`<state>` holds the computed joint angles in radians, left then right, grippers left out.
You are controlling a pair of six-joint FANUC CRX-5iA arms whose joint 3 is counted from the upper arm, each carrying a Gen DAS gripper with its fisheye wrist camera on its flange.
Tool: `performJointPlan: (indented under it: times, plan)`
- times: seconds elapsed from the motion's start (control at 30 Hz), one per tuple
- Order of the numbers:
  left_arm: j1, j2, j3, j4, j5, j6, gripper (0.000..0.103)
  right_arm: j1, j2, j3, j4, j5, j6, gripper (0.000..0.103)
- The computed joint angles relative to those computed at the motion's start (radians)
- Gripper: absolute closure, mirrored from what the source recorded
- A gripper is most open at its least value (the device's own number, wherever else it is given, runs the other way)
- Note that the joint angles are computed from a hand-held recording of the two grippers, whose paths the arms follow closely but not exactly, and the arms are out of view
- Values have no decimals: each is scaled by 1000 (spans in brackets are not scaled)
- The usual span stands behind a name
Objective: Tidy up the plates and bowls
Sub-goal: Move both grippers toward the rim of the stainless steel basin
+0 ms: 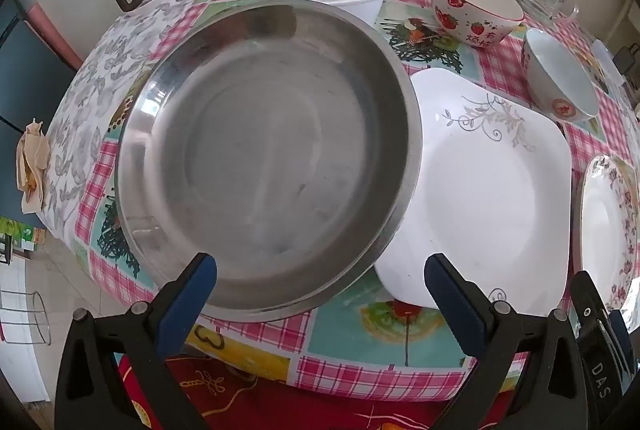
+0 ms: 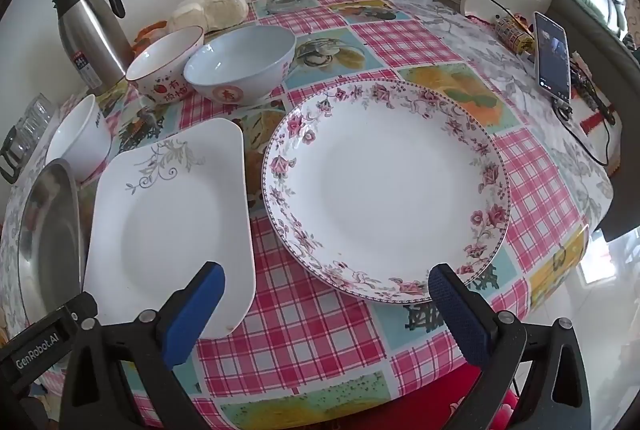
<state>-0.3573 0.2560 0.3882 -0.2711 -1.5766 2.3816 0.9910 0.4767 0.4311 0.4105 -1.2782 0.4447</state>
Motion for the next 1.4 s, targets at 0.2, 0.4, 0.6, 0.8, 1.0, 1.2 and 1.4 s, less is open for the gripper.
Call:
performJointPlan:
  times: [0.2,0.4,0.6,0.8,1.0,1.2,1.4]
  plan:
    - [-2,5,6,0,-6,6,0,1,5,7,0,-6,4,0]
    - [5,9,8,1,-2,3,0,3,9,12,0,-12,8,0]
    - [-2,2,0,-12,10,11,0,3,12,15,-2,-15,12,0]
    - [-3,-1,-4,-9,13,12,0,3,14,18,-4,-18,16,0]
    - [-1,-2,-6,-5,13,11,0,4,17,21,-6,-20,19,0]
    - [-5,-4,-7,-10,17,17,0,6,22,28,-8,-24,25,0]
    - [0,-17,-25,-19,32,23,0,11,34,45,-11,-29,33,0]
